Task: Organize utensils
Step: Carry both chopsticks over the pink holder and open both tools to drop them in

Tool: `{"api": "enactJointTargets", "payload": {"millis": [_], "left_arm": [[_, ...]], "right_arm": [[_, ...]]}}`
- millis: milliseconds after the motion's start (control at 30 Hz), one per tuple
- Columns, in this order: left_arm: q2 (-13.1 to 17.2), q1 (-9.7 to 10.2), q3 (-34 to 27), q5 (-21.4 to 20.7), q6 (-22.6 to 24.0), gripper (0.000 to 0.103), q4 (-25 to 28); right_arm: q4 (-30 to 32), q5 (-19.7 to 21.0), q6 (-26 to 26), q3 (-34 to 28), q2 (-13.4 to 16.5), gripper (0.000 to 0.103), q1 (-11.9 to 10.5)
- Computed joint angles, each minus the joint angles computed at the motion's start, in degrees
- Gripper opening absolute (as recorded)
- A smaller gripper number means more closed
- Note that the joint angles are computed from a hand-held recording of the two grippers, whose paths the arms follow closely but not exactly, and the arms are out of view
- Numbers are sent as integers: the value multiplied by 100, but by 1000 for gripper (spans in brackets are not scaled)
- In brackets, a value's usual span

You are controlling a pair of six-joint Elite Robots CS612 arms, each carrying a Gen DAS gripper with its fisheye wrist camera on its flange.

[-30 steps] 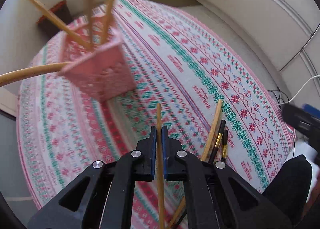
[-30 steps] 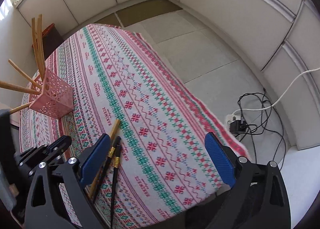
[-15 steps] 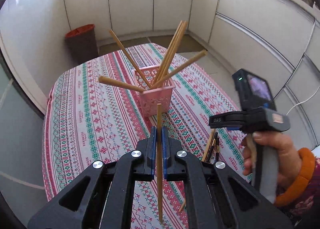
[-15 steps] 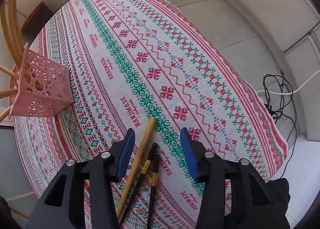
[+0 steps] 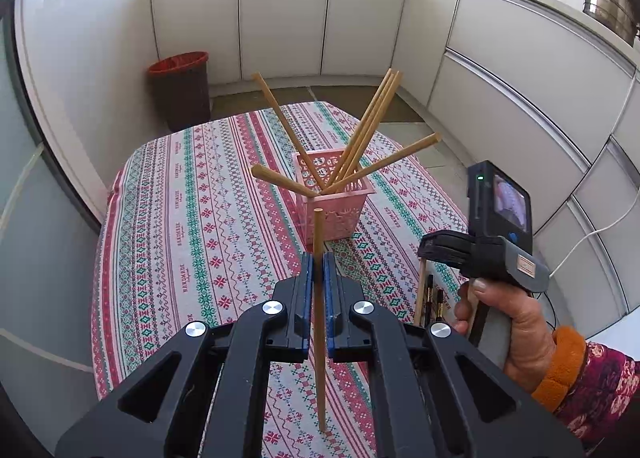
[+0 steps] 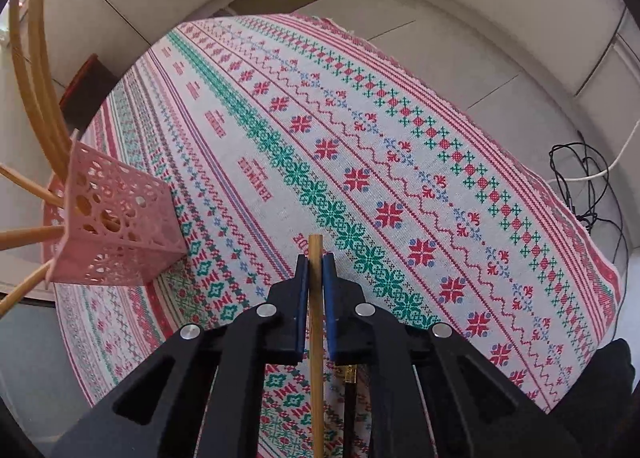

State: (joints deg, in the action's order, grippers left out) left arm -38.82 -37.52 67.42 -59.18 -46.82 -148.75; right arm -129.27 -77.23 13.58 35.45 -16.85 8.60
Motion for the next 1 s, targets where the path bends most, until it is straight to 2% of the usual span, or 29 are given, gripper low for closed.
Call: {"api": "enactJointTargets", "payload": {"millis": [133,233,433,667,833,1000], "left_arm": [[-59,-34,80,91,59,5,-205],[-111,-51,164,52,129,5,-442],[-178,-101,223,168,177,5,-677],[-263,-145,221,330,91,4,-735],[-316,-135,79,510,268,4,-565],[-382,-98,-80,780,552,4,-720]], "right_arm": [[-787,337,-44,723,-414,7,-108],[-1469,666,-195,1420,-832,7,-204],[-2389,1232,-786,2546,-1578,7,-358],[-2525,1581,-1316,3043,-2066,7,-460],[-2305,1973,-1554,2974,-2256,7,-496],[-2005,2460,-1692,2736,-2386,7,-526]]}}
